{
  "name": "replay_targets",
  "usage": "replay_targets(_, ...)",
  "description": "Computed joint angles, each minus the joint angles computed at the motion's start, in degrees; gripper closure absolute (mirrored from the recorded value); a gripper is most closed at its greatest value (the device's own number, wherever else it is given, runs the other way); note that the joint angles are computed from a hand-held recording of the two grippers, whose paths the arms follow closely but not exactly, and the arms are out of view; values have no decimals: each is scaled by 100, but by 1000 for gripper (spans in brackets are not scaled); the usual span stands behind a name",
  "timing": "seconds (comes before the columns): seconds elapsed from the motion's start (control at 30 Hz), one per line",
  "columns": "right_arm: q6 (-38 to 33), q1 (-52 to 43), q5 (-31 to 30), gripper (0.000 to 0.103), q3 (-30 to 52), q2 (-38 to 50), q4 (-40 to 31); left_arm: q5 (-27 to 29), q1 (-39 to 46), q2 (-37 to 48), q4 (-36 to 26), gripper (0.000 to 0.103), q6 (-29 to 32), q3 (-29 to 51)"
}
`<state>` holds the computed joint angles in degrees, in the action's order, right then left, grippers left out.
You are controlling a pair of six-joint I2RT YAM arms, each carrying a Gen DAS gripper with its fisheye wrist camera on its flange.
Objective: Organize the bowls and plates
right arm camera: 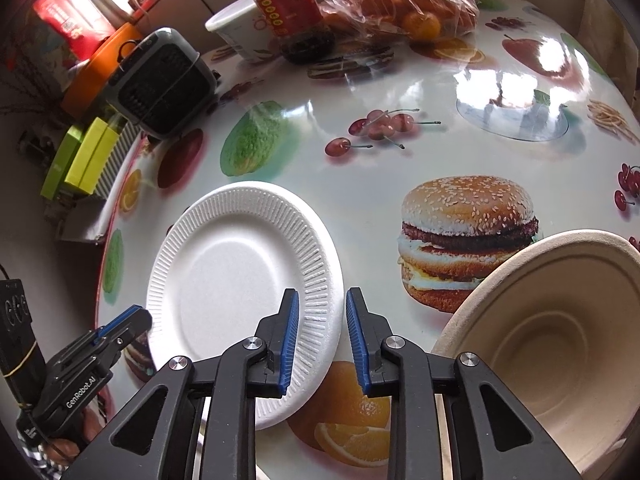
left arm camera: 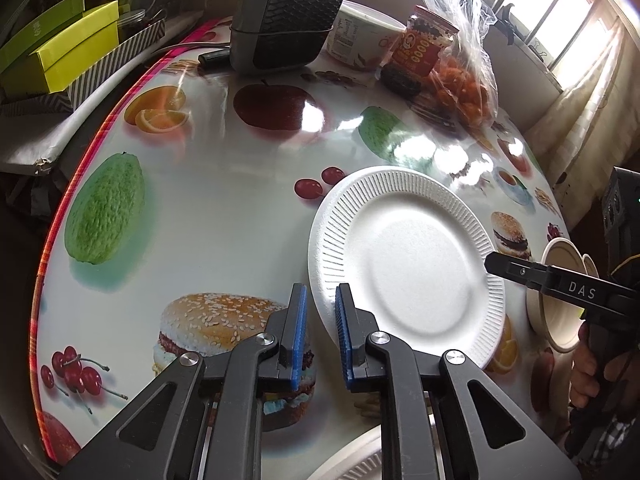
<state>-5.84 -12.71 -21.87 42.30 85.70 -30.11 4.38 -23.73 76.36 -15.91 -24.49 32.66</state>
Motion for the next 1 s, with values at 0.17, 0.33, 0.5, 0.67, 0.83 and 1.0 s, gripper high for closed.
replay_targets(0.17,20,38,38,80,-6,17,12,6,-29,65,52,90,-51,9)
replay_targets(0.33,18,64,58,82,5,39,5,60,-9,94,85,90,-87,-1)
replay_targets(0.5,14,60,59,82,3,33,2,66,7,65,91,90,-103,-12)
replay_targets(0.67,-3,35,39,82,18,33,-37,47,-12,-11,53,91,-129,-23)
replay_targets(0.83,-47,-46,-97,82,16,-59,-154,1,-34,-162,-37,91,-143,-36)
replay_targets(1.0,-113,-118,-224,82,-50,-248,-293,-59,-48,-365,-157,91,-149,-64)
